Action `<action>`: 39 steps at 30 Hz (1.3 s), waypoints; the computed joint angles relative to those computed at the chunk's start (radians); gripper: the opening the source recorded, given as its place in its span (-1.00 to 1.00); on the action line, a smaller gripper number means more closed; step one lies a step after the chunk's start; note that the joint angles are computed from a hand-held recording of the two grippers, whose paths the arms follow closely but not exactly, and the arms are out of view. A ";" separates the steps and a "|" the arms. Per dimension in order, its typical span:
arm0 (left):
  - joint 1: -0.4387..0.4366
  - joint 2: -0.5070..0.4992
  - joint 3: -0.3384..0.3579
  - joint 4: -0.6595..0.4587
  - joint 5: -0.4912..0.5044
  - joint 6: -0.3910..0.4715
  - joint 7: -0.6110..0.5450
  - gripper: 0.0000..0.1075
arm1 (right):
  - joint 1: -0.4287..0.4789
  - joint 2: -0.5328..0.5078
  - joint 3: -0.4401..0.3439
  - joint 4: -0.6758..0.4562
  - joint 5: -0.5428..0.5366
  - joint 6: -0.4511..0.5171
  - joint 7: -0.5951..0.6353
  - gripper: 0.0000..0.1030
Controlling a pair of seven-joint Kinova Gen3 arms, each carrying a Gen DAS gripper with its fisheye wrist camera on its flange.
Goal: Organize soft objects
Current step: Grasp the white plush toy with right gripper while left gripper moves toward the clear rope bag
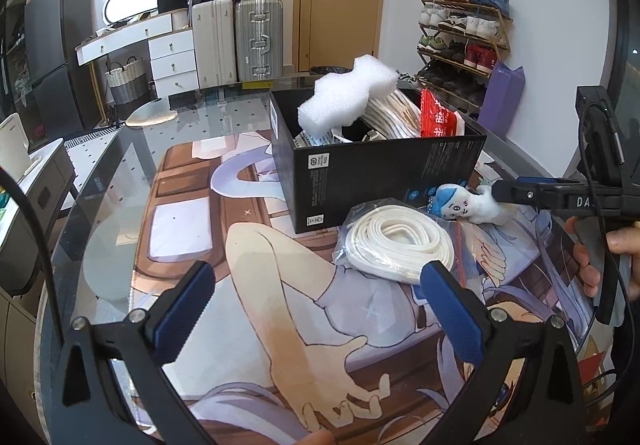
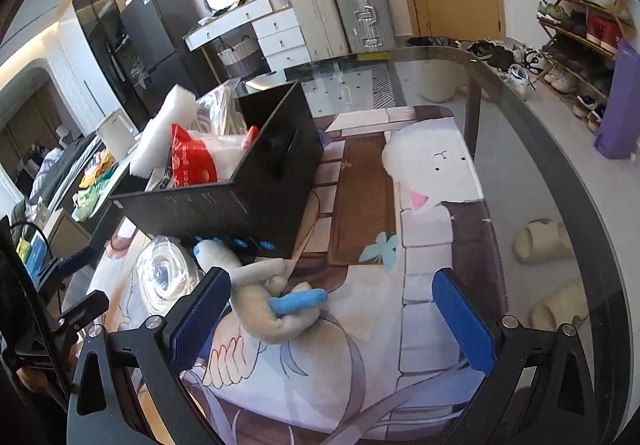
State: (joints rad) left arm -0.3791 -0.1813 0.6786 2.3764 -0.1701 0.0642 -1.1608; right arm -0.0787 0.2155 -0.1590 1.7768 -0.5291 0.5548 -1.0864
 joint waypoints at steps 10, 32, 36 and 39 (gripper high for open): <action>0.022 0.006 -0.016 -0.004 -0.014 0.009 0.000 0.92 | -0.012 0.007 -0.006 -0.008 0.023 0.040 0.032 0.99; 0.033 0.015 -0.013 -0.011 -0.091 0.027 0.068 0.92 | -0.066 0.016 -0.022 -0.003 0.048 0.029 0.022 0.99; 0.037 0.018 -0.015 -0.011 -0.104 0.028 0.082 0.92 | -0.073 0.015 -0.026 -0.001 0.049 0.019 0.025 0.88; 0.046 0.021 -0.024 -0.011 -0.112 0.028 0.089 0.92 | -0.071 0.015 -0.029 -0.001 0.044 0.019 0.032 0.71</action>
